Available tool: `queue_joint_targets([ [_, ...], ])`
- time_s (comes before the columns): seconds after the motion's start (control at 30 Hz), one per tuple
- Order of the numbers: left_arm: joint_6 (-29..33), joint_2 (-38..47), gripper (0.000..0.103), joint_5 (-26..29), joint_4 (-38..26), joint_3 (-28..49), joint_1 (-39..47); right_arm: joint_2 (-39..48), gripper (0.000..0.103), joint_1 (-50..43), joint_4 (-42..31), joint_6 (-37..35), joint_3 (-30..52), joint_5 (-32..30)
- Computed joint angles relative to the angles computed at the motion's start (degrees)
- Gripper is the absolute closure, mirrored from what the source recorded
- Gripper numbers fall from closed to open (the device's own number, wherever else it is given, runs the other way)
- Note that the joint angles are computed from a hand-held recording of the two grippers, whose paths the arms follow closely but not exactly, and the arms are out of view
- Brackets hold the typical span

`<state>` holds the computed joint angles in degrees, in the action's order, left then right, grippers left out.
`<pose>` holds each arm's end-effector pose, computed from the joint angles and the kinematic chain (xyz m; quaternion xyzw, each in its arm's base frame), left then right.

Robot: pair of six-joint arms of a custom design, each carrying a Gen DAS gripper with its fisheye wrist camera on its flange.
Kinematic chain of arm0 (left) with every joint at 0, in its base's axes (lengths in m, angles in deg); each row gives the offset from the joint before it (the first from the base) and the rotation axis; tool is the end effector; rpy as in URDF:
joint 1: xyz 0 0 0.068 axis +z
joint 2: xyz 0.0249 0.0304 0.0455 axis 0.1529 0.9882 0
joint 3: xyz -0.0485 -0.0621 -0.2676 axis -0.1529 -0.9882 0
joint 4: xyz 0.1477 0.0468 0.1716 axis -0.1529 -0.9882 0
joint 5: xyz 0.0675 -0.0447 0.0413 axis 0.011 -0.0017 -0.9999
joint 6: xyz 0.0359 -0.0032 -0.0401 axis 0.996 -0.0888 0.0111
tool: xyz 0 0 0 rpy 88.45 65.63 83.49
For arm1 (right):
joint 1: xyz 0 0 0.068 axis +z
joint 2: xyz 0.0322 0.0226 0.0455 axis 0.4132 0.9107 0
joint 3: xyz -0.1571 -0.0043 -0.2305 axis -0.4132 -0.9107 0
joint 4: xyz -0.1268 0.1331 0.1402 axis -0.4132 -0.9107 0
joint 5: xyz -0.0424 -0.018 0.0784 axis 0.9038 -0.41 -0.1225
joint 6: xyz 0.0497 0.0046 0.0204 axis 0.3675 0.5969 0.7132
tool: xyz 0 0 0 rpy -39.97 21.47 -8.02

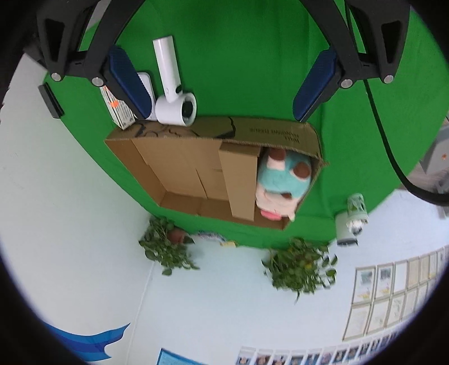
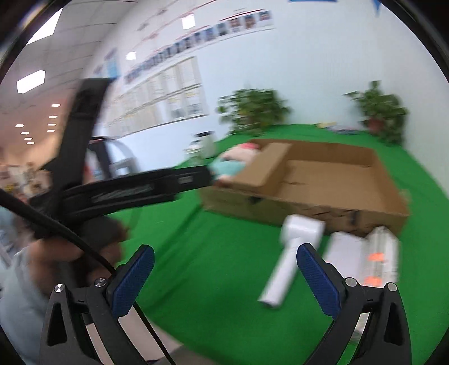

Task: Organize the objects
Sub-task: 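Move the left gripper to the white hair dryer handle, then grasp the white hair dryer by its handle with the left gripper and lift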

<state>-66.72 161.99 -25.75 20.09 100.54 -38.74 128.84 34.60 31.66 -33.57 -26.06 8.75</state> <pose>0.1955 -0.1876 0.2715 -0.0658 0.8830 -0.1212 0.4487 0.2144 0.0594 0.2469 -0.2926 0.8235 0.2683 0.4053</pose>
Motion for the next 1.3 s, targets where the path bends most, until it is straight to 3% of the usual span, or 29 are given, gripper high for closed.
queue_joint_targets([
  [0.07, -0.1, -0.6, 0.002, 5.0, 2.0, -1.7, 2.6, 2.2, 0.001, 0.5, 1.6, 0.4, -0.9, -0.4],
  [0.17, -0.7, -0.2, 0.002, 12.2, 5.4, -3.8, 6.3, 8.1, 0.002, 1.1, 5.1, 2.6, -0.7, 6.3],
  [0.33, -2.2, 3.9, 0.003, 21.4, 10.6, -5.5, 10.3, 18.0, 0.016, 1.0, 7.9, 3.4, 1.9, 14.6],
  [0.43, -3.3, 5.5, 0.003, 25.5, 13.9, -6.5, 11.3, 21.4, 0.031, 2.0, 9.8, 3.1, 1.9, 17.5],
  [0.6, -2.7, 6.8, 0.003, 26.7, 13.4, -5.8, 11.3, 28.7, 0.072, 5.3, 11.2, 2.7, 5.2, 23.3],
  [0.8, -2.7, 6.8, 0.003, 29.5, 15.2, -7.4, 11.5, 27.2, 0.076, 3.2, 12.3, -0.3, 1.8, 21.5],
  [0.93, -4.3, 9.5, 0.003, 36.8, 19.6, -9.6, 11.1, 21.2, 0.071, 0.7, 10.0, -3.4, -3.9, 17.4],
  [1.0, -5.1, 11.4, 0.003, 39.5, 22.7, -10.4, 10.2, 19.6, 0.028, -0.4, 10.0, -2.5, -5.3, 16.1],
  [1.03, -5.4, 12.5, 0.004, 40.9, 24.2, -10.5, 9.8, 17.4, 0.020, -0.4, 10.1, -1.5, -6.7, 15.3],
  [1.2, -6.1, 18.2, 0.006, 45.9, 26.6, -7.4, 9.8, 18.5, 0.019, -0.7, 11.4, -1.1, -5.9, 14.0],
  [1.27, -7.1, 20.5, 0.011, 47.5, 27.3, -5.9, 10.2, 18.6, 0.023, -0.2, 11.3, 0.1, -6.0, 14.7],
  [1.3, -7.7, 21.2, 0.012, 47.9, 27.8, -5.7, 10.0, 18.9, 0.030, 0.2, 11.5, 0.7, -6.0, 15.2],
])
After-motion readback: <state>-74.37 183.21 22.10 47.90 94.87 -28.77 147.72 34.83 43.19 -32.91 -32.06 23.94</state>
